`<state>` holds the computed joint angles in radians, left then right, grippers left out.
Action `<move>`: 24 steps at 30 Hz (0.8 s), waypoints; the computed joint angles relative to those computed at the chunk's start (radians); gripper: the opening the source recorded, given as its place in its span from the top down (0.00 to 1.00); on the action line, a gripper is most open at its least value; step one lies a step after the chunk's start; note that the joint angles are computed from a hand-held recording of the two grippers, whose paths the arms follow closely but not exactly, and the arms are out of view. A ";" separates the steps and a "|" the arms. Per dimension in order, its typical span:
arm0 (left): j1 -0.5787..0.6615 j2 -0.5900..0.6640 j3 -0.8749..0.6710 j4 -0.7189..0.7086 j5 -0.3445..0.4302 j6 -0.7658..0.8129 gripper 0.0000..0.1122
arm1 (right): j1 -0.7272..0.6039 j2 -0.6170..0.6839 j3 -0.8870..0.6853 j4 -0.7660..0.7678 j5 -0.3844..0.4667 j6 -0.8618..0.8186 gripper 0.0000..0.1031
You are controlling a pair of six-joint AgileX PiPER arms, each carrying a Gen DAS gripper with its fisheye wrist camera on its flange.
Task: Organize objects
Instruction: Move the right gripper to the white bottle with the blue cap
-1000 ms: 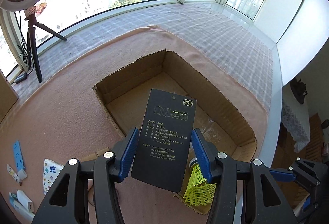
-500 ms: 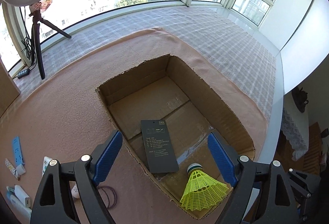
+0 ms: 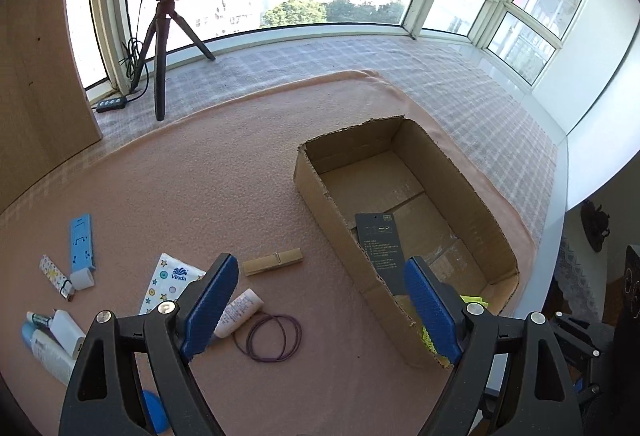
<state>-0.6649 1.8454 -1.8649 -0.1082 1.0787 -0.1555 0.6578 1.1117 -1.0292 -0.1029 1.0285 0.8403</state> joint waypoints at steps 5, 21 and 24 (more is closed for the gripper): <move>0.136 -0.199 0.252 -0.003 -0.063 0.020 0.22 | 0.021 0.084 -0.050 0.028 -0.050 -0.028 0.39; 0.895 -0.591 0.774 -0.230 -0.053 0.421 0.22 | 0.092 0.568 -0.537 0.212 -0.089 -0.278 0.39; 1.008 -0.606 0.814 -0.265 -0.038 0.508 0.22 | 0.117 0.677 -0.677 0.233 -0.049 -0.321 0.39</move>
